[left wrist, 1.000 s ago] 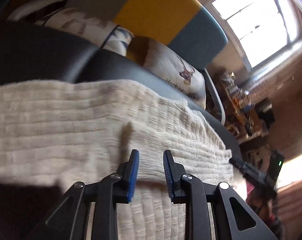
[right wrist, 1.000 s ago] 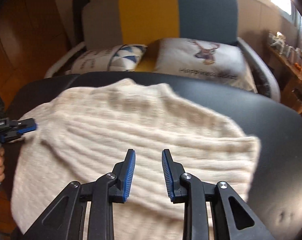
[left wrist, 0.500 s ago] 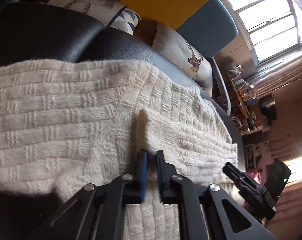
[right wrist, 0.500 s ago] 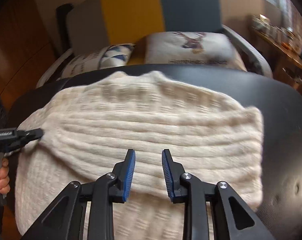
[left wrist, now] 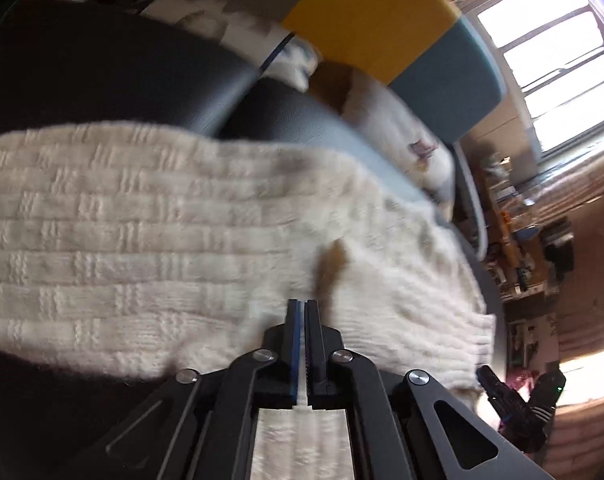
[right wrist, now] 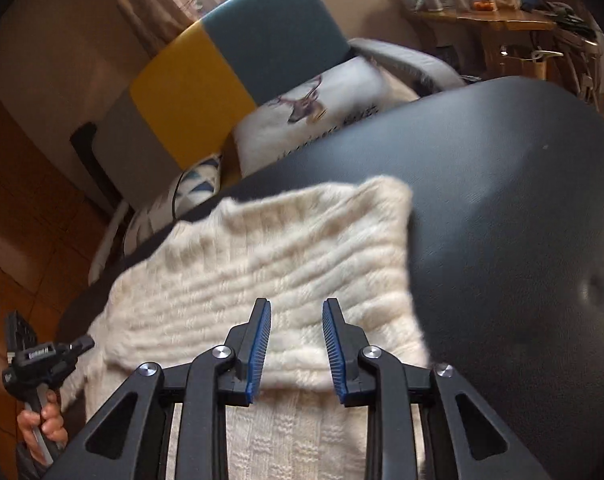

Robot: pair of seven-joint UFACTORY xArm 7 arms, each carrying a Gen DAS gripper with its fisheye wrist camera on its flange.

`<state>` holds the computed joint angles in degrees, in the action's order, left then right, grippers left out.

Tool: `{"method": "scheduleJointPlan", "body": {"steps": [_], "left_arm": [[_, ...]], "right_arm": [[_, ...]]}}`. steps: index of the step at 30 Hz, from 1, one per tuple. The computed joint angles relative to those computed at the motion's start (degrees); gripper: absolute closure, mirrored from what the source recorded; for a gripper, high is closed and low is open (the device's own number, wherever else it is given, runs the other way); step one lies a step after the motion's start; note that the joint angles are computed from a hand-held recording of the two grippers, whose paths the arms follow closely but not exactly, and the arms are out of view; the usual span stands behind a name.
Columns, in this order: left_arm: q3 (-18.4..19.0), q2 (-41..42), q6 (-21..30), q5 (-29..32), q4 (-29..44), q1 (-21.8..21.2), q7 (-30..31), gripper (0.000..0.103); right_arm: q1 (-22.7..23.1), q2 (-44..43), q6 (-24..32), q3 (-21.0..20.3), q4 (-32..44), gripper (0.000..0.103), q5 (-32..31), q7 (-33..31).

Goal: Fold clothes

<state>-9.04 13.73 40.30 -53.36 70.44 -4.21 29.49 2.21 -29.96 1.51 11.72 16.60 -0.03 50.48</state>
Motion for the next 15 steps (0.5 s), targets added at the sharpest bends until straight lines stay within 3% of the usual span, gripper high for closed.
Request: {"method": "scheduleJointPlan", "body": {"steps": [2, 6, 9, 10, 11, 13, 15], "left_arm": [[-0.54, -1.28, 0.21, -0.76, -0.15, -0.25, 1.7, 0.102], [-1.2, -0.93, 0.49, 1.84, 1.26, -2.81, 2.2, 0.101], [-1.2, 1.52, 0.08, 6.66, 3.12, -4.82, -1.15, 0.101], [-0.97, 2.53, -0.57, 8.83, 3.6, -5.41, -3.05, 0.101], [-0.69, 3.55, -1.31, 11.16, 3.97, -5.92, -5.1, 0.101], [-0.72, 5.28, -2.38, 14.23, 4.52, -6.11, -8.02, 0.101], [-1.95, 5.45, -2.2, 12.59, 4.33, -4.47, -7.28, 0.101]], "right_arm": [[0.44, -2.03, 1.31, -1.9, -0.64, 0.077, 0.22, 0.16], [14.92, -1.76, -7.14, -17.56, -5.24, 0.075, 8.08, -2.03], [25.64, 0.85, -9.73, -29.39, -5.8, 0.077, 10.88, -3.97], [26.18, 2.24, -10.04, -30.15, -5.83, 0.088, 11.02, -3.49], [26.16, 2.56, -11.35, -30.1, -6.27, 0.092, 11.19, -3.47], [26.12, 3.05, -13.59, -29.94, -7.01, 0.092, 10.98, -2.88], [20.47, 2.42, -10.32, -23.7, -6.17, 0.092, 10.1, -2.8]]}}
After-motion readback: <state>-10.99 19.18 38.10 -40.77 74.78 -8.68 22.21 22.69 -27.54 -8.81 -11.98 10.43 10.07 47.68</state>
